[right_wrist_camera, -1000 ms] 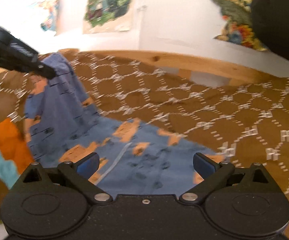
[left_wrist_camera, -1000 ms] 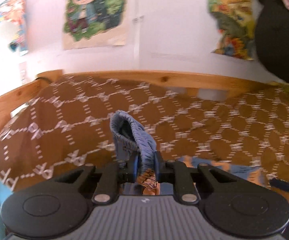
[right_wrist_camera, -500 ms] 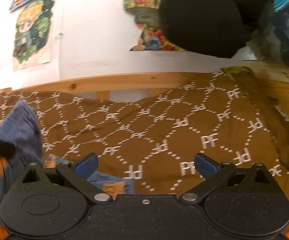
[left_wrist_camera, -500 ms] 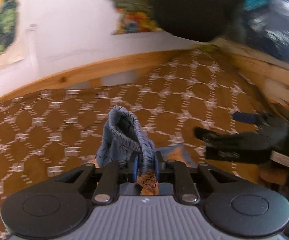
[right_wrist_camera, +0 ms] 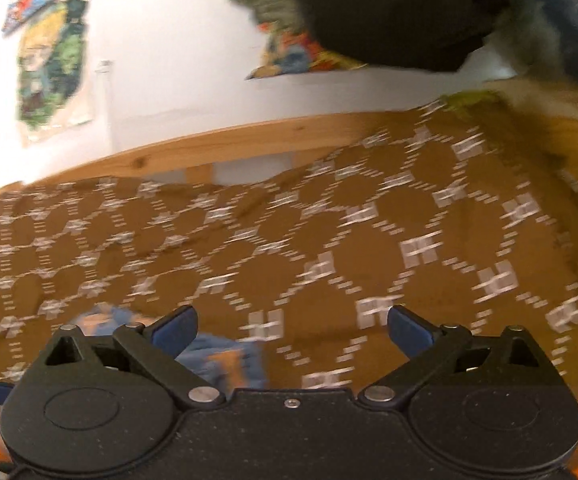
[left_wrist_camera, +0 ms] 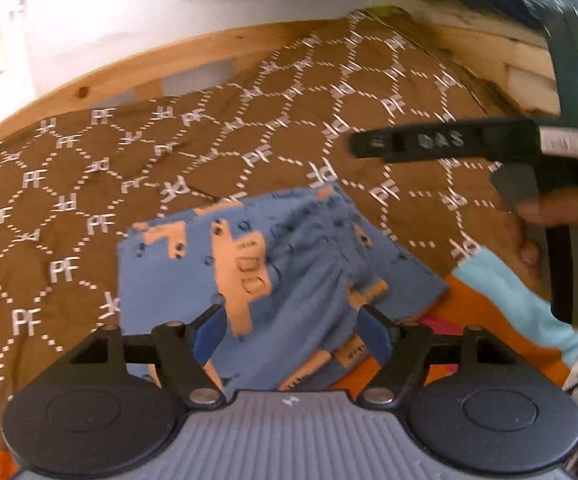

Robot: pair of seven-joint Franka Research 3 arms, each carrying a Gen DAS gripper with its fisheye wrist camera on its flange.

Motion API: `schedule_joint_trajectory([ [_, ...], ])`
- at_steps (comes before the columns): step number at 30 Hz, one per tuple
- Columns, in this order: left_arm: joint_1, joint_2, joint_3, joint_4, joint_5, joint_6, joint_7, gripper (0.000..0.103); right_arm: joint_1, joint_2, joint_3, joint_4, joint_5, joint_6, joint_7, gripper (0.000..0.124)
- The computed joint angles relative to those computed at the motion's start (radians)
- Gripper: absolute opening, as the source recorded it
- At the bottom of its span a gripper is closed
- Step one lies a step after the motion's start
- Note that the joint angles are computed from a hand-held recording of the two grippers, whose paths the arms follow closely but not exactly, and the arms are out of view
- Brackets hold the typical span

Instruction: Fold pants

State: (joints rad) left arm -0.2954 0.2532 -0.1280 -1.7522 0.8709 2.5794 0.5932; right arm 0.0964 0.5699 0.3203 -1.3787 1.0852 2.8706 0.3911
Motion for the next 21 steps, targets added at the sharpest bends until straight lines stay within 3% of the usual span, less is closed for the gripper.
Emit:
schedule_joint_trajectory([
  [3, -0.008, 0.023, -0.005, 0.011, 0.004, -0.008, 0.042, 0.075, -0.001, -0.008, -0.012, -0.011, -0.027, -0.1, 0.043, 0.078],
  [6, -0.014, 0.035, -0.002, 0.008, 0.006, -0.002, 0.053, 0.061, 0.013, -0.002, -0.034, -0.005, -0.06, -0.162, 0.096, 0.059],
  [9, -0.013, 0.046, -0.002, 0.014, -0.016, -0.001, 0.079, 0.055, 0.025, 0.024, -0.056, 0.026, -0.092, -0.213, 0.182, 0.057],
  [11, -0.009, 0.046, 0.001, 0.013, -0.039, 0.008, 0.073, 0.05, 0.026, 0.041, -0.055, 0.037, -0.097, -0.227, 0.218, 0.056],
  [15, 0.0, 0.04, 0.009, 0.006, -0.083, 0.014, 0.027, 0.032, 0.026, 0.073, -0.059, 0.073, -0.114, -0.256, 0.303, 0.034],
  [16, 0.001, 0.036, 0.011, 0.002, -0.085, 0.017, 0.015, 0.027, 0.024, 0.074, -0.055, 0.073, -0.116, -0.255, 0.302, 0.032],
  [18, 0.005, 0.027, 0.013, -0.006, -0.085, 0.026, -0.001, 0.019, 0.017, 0.067, -0.044, 0.062, -0.105, -0.234, 0.285, 0.012],
  [21, 0.01, 0.013, 0.012, -0.017, -0.086, 0.045, -0.021, 0.009, 0.0, 0.062, -0.019, 0.059, -0.069, -0.228, 0.251, 0.004],
])
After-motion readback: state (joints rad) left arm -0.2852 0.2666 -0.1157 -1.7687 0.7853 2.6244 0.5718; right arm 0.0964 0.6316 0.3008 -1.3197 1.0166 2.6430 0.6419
